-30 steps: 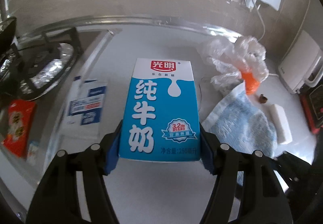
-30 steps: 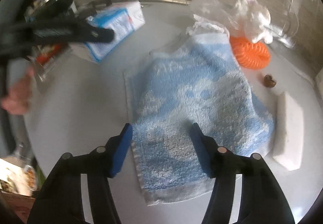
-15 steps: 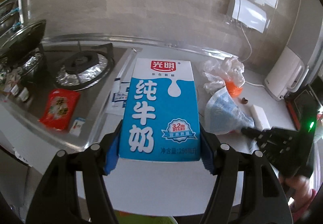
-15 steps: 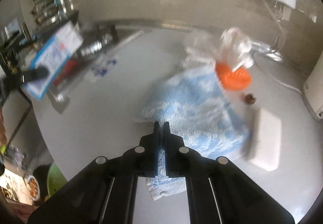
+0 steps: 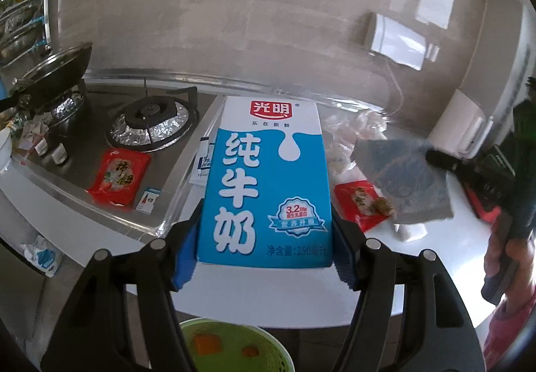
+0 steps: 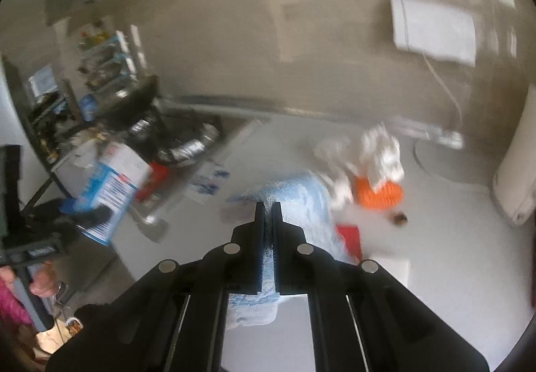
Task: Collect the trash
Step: 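Carry the carton and towel to the green basket and release both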
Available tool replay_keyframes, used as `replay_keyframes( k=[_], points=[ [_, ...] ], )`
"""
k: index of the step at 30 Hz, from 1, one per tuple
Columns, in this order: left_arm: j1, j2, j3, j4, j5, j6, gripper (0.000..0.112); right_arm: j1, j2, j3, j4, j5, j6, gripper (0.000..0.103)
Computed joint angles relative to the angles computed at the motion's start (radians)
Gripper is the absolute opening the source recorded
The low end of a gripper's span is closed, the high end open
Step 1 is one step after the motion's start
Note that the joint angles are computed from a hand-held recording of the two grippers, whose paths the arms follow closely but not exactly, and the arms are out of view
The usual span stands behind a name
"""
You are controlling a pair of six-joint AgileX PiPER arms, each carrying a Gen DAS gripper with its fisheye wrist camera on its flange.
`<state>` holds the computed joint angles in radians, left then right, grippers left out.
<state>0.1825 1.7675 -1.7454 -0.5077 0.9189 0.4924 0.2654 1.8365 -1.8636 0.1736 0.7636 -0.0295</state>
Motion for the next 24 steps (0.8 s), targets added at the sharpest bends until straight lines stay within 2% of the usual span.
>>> replay_keyframes(
  k=[5, 8, 12, 18, 24],
  points=[
    [0.075, -0.081, 0.062, -0.077, 0.037, 0.094, 0.063, 0.079, -0.090, -0.018, 0.053, 0.016, -0.079, 0.005],
    [0.145, -0.142, 0.114, -0.115, 0.087, 0.153, 0.063, 0.124, -0.125, -0.024, 0.167, 0.053, -0.163, 0.005],
    [0.222, -0.222, 0.209, -0.124, 0.123, 0.231, 0.063, 0.188, -0.144, 0.011, 0.238, 0.087, -0.204, 0.005],
    [0.320, -0.314, 0.383, -0.096, 0.140, 0.314, 0.063, 0.300, -0.117, 0.103, 0.237, 0.135, -0.183, 0.005],
    [0.409, -0.372, 0.485, -0.109, 0.171, 0.361, 0.063, 0.370, -0.054, 0.153, 0.273, 0.163, -0.179, 0.005]
  ],
)
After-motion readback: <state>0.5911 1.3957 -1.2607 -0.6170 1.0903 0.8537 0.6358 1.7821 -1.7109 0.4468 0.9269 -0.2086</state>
